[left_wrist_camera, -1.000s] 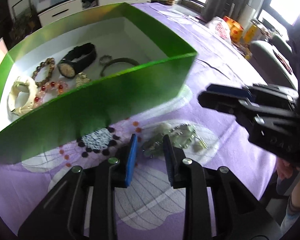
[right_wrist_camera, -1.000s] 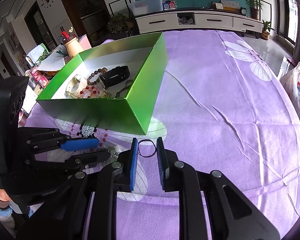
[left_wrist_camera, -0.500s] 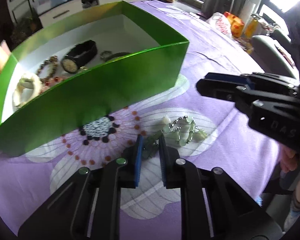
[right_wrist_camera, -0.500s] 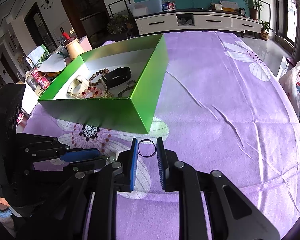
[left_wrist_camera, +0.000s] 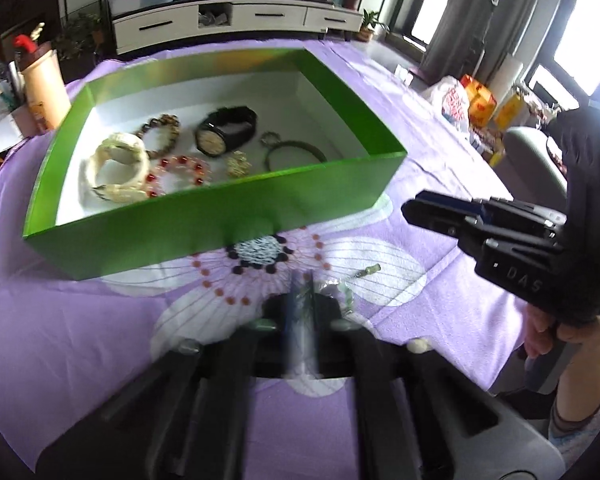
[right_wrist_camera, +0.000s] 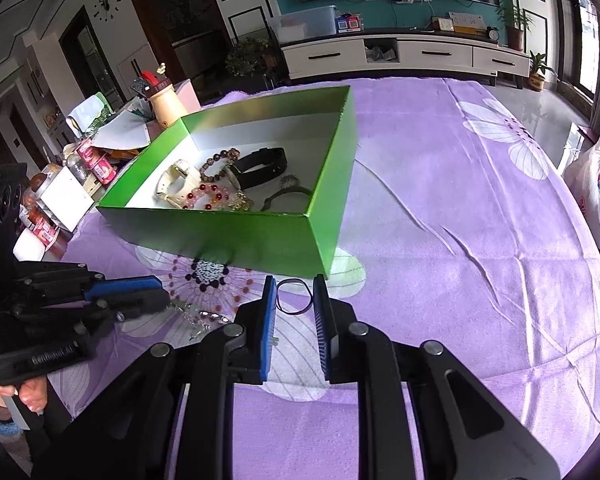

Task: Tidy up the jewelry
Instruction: 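Close the left gripper on the green bead chain and lift it, then carry the green chain over the box with the left gripper while the right carries the black ring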

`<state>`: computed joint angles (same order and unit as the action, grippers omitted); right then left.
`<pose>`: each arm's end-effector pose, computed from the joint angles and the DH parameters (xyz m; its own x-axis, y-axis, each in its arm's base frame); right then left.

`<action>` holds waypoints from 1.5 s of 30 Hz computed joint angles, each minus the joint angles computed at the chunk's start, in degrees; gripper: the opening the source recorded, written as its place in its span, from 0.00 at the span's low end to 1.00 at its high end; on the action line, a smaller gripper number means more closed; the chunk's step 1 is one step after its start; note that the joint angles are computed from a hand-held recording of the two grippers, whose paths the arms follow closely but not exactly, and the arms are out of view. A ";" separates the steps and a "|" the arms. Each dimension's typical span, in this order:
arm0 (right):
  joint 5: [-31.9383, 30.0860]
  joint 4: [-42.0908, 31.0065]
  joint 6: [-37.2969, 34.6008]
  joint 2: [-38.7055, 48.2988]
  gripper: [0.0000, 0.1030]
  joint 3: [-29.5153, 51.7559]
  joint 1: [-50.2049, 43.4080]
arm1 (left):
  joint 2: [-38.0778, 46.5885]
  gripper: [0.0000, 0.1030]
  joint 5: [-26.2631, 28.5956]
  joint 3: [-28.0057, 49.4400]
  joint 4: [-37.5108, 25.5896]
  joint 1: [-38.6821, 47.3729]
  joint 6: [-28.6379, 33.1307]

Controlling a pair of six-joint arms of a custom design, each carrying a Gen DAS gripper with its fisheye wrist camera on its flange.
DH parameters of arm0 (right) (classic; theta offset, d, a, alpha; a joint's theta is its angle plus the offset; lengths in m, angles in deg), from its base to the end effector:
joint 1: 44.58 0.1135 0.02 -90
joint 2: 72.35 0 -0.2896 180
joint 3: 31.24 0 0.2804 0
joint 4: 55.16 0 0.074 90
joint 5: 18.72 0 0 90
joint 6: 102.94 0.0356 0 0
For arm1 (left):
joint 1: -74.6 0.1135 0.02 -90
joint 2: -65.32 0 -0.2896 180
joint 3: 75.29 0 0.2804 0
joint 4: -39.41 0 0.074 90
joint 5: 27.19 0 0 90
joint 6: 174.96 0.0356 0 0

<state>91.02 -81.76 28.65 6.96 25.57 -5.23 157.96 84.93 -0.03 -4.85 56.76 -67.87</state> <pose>0.2363 0.1782 0.2095 -0.7198 0.2178 -0.6592 0.0695 0.9674 0.2437 0.3307 -0.1205 0.2249 -0.6672 0.5007 -0.5514 0.6802 0.7113 -0.1771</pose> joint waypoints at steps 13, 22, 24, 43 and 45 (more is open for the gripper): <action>0.86 -1.42 0.56 1.72 0.18 2.36 2.11 | 2.60 0.26 4.28 0.73 -4.82 0.38 4.62; 0.21 -0.83 0.97 1.23 0.18 1.17 1.33 | 2.30 0.36 -7.54 -4.19 3.21 -8.23 8.34; 0.04 -0.58 1.02 1.14 0.18 0.96 1.21 | 3.91 0.28 -9.48 -3.33 3.46 -9.09 8.71; 0.23 -0.64 -0.08 1.21 0.18 2.51 2.26 | 3.32 0.07 1.34 0.78 0.58 -0.46 3.18; 0.53 -1.01 -0.41 1.15 0.18 3.11 2.46 | 2.29 0.07 2.44 1.03 0.14 0.61 2.94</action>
<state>91.55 -82.77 28.24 8.10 28.68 -2.77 160.25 87.38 1.00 -4.71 57.36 -64.93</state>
